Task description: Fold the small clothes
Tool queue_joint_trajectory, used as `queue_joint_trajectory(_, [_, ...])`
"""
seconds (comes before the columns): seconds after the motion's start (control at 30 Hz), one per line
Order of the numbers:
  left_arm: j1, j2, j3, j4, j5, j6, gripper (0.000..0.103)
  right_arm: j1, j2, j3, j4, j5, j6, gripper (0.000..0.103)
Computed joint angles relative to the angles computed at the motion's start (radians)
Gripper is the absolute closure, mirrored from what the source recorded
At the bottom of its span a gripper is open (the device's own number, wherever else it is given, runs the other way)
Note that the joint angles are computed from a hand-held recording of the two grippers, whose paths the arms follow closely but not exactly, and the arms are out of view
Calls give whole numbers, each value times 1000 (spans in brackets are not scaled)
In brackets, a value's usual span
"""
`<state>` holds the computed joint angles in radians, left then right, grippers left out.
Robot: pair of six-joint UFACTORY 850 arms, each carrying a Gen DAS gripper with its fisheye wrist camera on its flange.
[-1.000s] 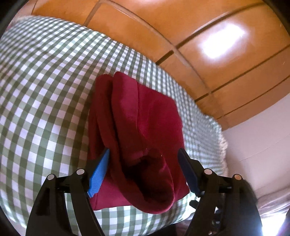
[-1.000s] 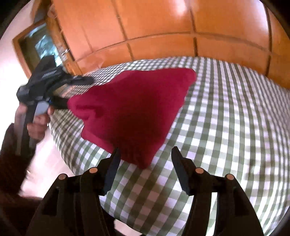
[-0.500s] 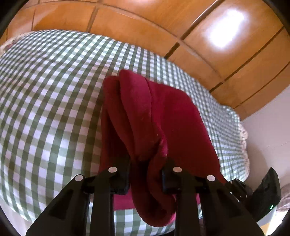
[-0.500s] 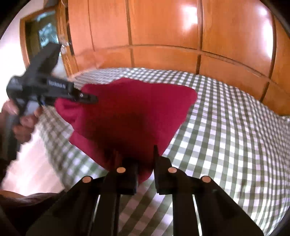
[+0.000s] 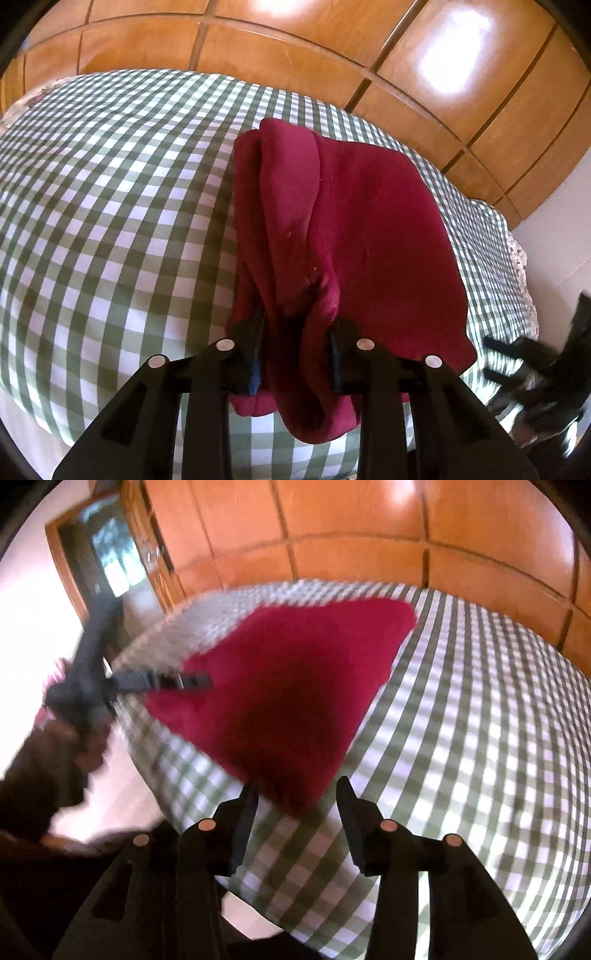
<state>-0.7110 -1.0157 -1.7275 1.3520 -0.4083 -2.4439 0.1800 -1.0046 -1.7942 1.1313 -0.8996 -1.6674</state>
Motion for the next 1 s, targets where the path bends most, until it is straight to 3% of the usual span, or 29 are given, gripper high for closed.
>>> queue_joint_trajectory(0.07, [-5,-10,-23,-66,-36,65,67,-3,-15,-39,35,-57,38,64])
queue_joint_trajectory(0.1, [-8,-16,-37,-91,-52,88,65,3,-20,-48,41,-71,47,71])
queue_joint_trajectory(0.2, [-9,-9,-26,-78,-57,68,65,39,2,-4,45,-55,-4,78])
queue_joint_trajectory(0.23, [-9,-8,-24,-88,-67,78,60,52,2,5,31,-56,-11,78])
queue_joint_trajectory(0.3, [-13,-11,-24,-116,-98,116,59,98,0,42,-40,10,-23,78])
queue_joint_trajectory(0.37, [-14,-13,-16,-121,-101,126,59,132,12,122,-29,143,-101,78])
queue_joint_trajectory(0.47, [-20,-10,-11,-142,-137,124,47,136,52,201,79,201,-248,77])
queue_joint_trajectory(0.6, [-26,-3,-33,-201,-189,164,42,117,32,140,-3,101,-123,69])
queue_joint_trajectory(0.73, [-44,-59,-178,-298,-376,352,42,80,24,74,-49,-52,-19,63])
queue_joint_trajectory(0.8, [-48,-83,-229,-304,-432,405,42,62,24,49,-17,-86,-15,58])
queue_joint_trajectory(0.9, [-44,-100,-263,-303,-454,446,42,47,-3,-37,19,-112,45,53])
queue_joint_trajectory(1.0, [-39,-113,-282,-307,-444,466,42,51,-57,-154,25,-88,128,52])
